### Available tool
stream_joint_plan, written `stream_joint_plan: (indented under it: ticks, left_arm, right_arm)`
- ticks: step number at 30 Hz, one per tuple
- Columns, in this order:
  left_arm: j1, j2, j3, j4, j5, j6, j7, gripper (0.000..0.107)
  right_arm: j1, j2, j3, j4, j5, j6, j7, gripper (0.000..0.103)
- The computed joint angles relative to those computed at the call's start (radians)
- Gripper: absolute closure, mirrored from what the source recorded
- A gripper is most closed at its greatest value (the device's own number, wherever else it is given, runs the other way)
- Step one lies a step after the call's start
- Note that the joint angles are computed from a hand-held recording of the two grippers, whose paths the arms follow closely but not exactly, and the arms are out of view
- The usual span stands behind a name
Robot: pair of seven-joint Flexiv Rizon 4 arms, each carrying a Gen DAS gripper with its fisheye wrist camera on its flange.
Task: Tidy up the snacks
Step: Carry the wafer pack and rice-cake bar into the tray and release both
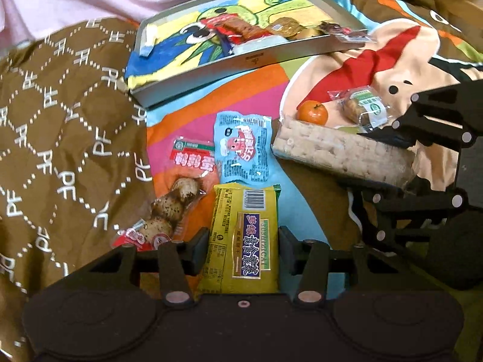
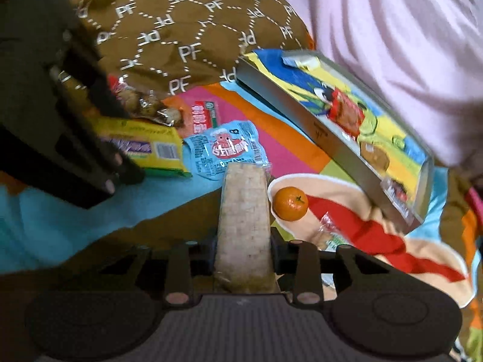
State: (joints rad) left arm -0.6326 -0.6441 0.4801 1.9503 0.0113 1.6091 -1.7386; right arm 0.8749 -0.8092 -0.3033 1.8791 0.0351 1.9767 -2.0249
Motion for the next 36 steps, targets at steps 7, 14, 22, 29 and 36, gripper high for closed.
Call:
stream_joint_plan:
  ticks: [7,14,22,29,36]
  left_arm:
    - [-0.138,-0.016,0.147,-0.025,0.023,-0.003,-0.076,0.057]
    - [-0.2,-0.065,0.222,-0.063,-0.04,0.063,-0.123,0.057]
    - [-0.165,-0.131,0.191,-0.16,-0.183,0.133,-0.082,0.057]
    - [-0.151,-0.184,0.179,-0.233,-0.284,0.135,-0.007,0.057]
    - [-0.115,-0.229,0.136,-0.291,-0.38,0.14,0.052,0.057]
  right_arm:
    - [0.044,-0.009,-0.032,0.013,0.096,0.105,-0.057,0.067]
    - [-0.021,-0.003,0.02,-0.041,0.15,0.118,-0.037,0.067]
    - [-0.062,-0.077,0.01,-0.187,0.234,0.154,0.026,0.067]
    - [-0.082,-0.221,-0.045,-0.397,0.285,0.158,0.016,0.067]
    - [-0.105,-0.31,-0.073,-0.551,0.307,0.116,0.016,0.067]
